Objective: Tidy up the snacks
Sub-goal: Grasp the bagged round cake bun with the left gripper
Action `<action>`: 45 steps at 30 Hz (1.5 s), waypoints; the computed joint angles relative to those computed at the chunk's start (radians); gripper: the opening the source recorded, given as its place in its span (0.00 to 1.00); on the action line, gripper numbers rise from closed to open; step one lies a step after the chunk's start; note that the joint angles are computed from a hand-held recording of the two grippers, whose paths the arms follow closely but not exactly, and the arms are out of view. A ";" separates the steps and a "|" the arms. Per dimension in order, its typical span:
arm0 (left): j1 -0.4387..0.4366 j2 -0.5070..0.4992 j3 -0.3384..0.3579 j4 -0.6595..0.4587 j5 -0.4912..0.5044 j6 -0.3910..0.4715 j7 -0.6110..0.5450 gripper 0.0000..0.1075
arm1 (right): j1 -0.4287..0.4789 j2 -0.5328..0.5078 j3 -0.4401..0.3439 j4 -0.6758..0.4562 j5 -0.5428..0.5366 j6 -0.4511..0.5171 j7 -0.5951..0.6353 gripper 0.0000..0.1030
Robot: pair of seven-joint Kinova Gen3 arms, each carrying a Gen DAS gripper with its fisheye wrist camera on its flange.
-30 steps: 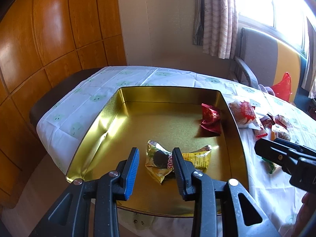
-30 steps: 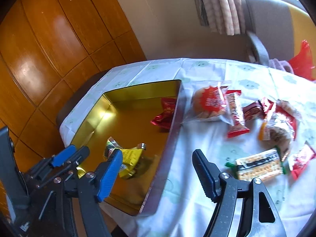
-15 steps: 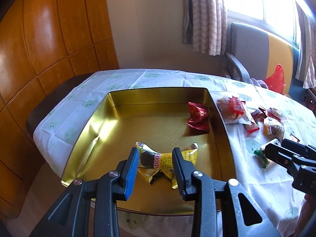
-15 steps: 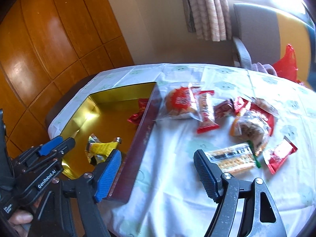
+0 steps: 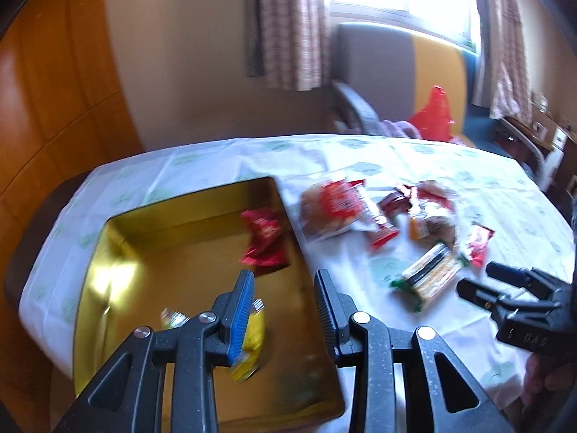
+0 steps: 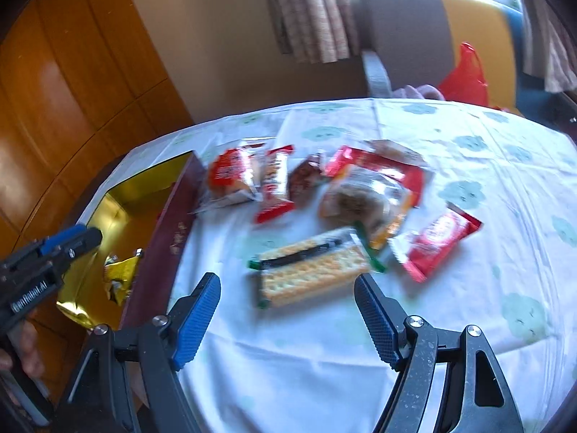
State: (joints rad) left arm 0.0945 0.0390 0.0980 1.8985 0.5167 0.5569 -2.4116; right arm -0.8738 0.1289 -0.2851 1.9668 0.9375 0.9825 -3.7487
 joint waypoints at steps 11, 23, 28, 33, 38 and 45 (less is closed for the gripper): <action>0.112 0.269 0.065 -0.366 -0.216 0.274 0.131 0.59 | 0.028 -0.051 -0.019 0.086 -0.002 -0.026 -0.080 0.79; 0.278 0.444 0.058 -0.546 -0.582 0.287 0.022 0.78 | 0.100 -0.113 -0.035 0.173 -0.018 -0.099 -0.142 0.82; 0.326 0.503 0.037 -0.581 -0.646 0.277 0.022 0.81 | 0.128 -0.132 -0.045 0.190 -0.025 -0.100 -0.141 0.82; 0.327 0.522 0.037 -0.587 -0.630 0.219 0.070 0.72 | 0.151 -0.149 -0.054 0.198 -0.040 -0.087 -0.127 0.82; 0.290 0.497 0.058 -0.530 -0.577 0.143 0.098 0.66 | 0.168 -0.162 -0.061 0.207 -0.037 -0.069 -0.116 0.81; 0.115 0.392 0.174 -0.421 -0.332 0.121 0.016 0.64 | 0.219 -0.189 -0.051 0.235 -0.045 -0.129 -0.091 0.77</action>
